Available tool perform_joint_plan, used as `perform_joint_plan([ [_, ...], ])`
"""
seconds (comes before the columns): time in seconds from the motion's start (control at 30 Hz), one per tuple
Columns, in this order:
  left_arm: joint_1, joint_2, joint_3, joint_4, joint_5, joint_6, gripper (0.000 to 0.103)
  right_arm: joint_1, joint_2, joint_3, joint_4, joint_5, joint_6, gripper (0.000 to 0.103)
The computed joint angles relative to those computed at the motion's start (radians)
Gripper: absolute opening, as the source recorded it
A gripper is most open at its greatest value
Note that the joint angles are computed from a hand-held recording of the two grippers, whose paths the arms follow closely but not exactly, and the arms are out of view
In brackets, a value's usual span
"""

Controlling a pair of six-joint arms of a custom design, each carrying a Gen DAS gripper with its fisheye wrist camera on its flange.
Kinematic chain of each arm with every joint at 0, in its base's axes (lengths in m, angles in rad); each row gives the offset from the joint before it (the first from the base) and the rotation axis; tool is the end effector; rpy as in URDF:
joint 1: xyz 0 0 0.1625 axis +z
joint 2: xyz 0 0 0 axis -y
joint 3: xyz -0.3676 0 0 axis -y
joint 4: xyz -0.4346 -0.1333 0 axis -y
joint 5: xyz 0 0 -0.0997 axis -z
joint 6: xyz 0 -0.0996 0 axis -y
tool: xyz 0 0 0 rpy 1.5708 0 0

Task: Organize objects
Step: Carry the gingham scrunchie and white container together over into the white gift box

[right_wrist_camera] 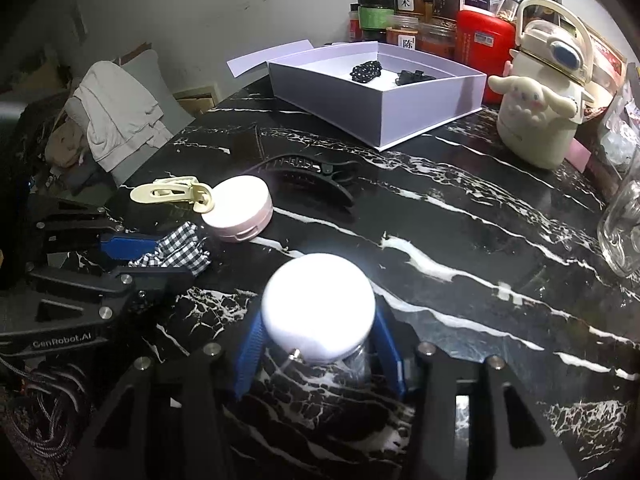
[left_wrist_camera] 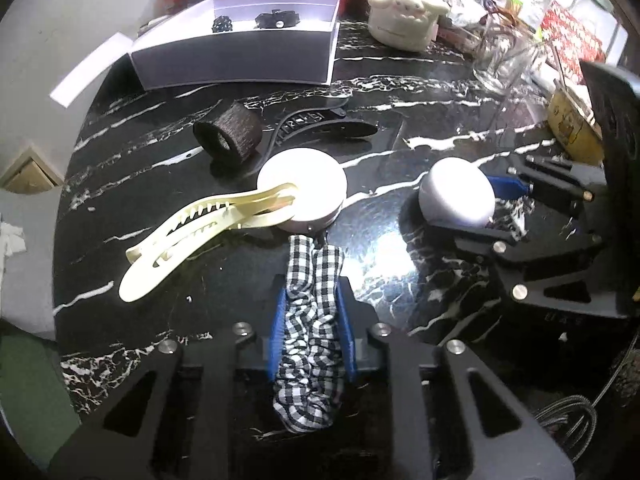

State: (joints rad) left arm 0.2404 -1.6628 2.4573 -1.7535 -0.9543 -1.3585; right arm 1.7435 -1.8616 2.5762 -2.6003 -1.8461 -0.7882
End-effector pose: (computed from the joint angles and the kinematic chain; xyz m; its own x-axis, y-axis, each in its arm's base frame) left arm -0.2514 -0.2582 0.0947 -0.7502 -0.0069 -0.6612 0.2929 0.8930 -0.3417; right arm 0.1643 -0.3239 0.1696 -0.5628 -0.7223 0.4019 -0.7977 0.6020 -0.0351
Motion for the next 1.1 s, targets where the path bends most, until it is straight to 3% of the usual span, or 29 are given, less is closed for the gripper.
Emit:
perform_joint_plan([
  [0.33, 0.008, -0.052, 0.035, -0.148, -0.017, 0.039, 0.02, 0.014, -0.029, -0.002, 0.009, 0.024, -0.002, 0.053],
  [0.87, -0.074, -0.022, -0.017, -0.045, 0.052, -0.014, 0.02, 0.023, -0.192, 0.034, 0.105, 0.038, 0.019, 0.053],
  [1.1, -0.06, 0.003, -0.049, -0.069, 0.089, 0.047, 0.02, 0.054, -0.208, 0.021, 0.095, 0.03, 0.005, 0.053],
])
